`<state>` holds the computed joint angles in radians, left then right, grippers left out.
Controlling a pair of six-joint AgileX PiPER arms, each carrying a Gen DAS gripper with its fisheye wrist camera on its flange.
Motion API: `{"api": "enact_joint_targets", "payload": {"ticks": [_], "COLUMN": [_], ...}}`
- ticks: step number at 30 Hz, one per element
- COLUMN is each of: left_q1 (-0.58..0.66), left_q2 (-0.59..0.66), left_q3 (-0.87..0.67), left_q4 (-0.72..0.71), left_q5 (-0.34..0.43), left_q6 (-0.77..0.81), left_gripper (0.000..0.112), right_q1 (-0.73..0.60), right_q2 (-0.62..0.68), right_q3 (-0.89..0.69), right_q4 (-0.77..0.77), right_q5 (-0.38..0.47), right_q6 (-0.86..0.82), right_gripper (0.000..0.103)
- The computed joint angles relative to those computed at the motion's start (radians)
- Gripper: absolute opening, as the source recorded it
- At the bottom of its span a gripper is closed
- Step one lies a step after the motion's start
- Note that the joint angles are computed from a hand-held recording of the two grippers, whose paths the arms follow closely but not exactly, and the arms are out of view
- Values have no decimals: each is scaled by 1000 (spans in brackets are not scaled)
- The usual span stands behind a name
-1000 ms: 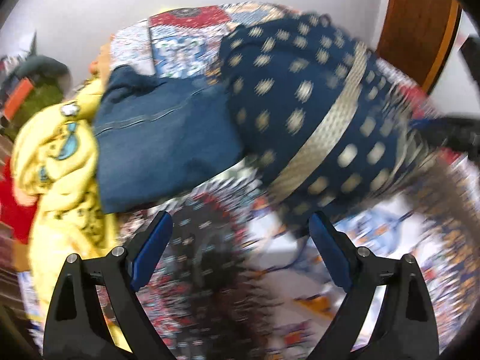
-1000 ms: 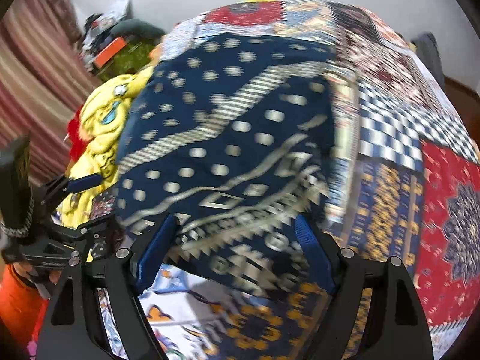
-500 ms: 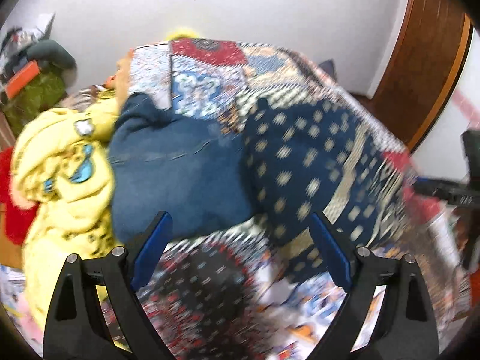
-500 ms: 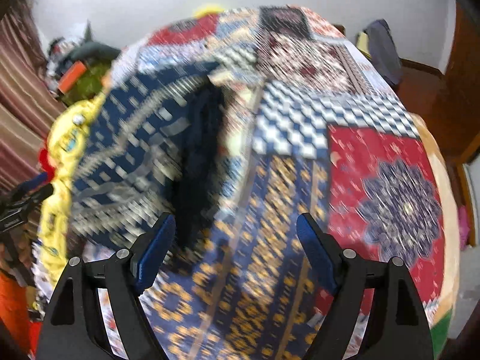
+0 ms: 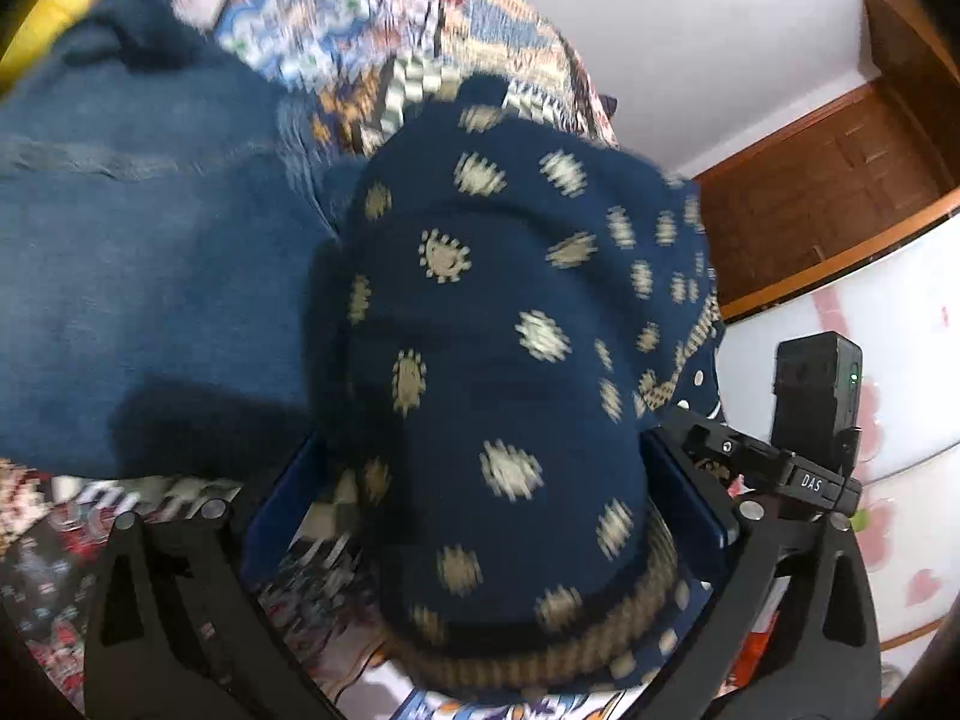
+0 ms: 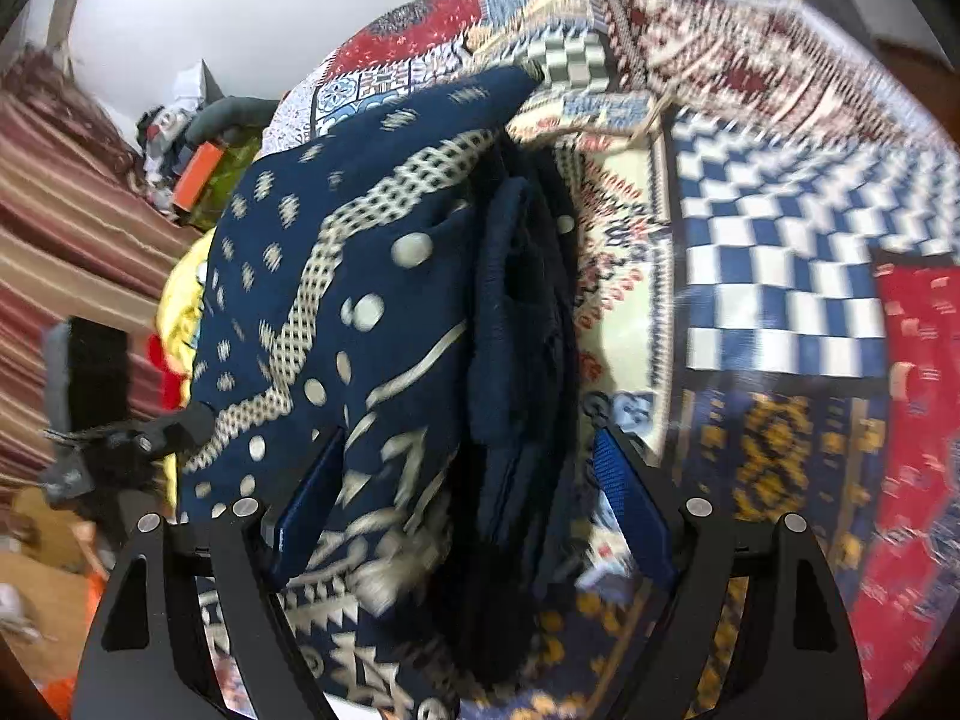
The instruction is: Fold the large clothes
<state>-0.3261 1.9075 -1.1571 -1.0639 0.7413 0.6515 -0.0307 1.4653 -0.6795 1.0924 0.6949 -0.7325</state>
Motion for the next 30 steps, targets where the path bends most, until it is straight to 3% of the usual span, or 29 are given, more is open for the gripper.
{"api": "enact_joint_targets", "payload": {"ticks": [2,5,6,7,9,12,19,22,26,30], "left_q1": [-7,-35,-40,-44,-55,-57,33,109,208,290], "left_q2": [33,39,36,33,9,-47,-202,-232,-224,-154], "left_q3": [-30,-57,-59,-66,-67,-47,-59,-118,-217,-305], "left_q4": [-7,25,29,28,61,75,113,136,171,199], "left_q5": [0,-53,-60,-57,-65,-65,0,64,142,194], "left_q6": [-13,-38,-39,-35,-56,-48,-41,-54,-56,-37], "left_gripper": [103,102,99,88,81,70,65,65,66,66], "right_q1": [-17,-12,-8,-8,2,25,167,244,360,403], "right_q2": [30,55,57,60,44,-26,-119,-110,-28,91], "right_q3": [2,-9,-8,-2,6,17,-116,-213,-371,-480], "right_q4": [77,128,139,163,174,152,17,-40,-148,-156], "right_q5": [34,59,55,63,61,51,-9,-48,-119,-146], "right_q6": [-75,-123,-129,-154,-153,-101,120,207,347,382], "right_gripper": [80,69,66,61,47,36,33,33,33,33]}}
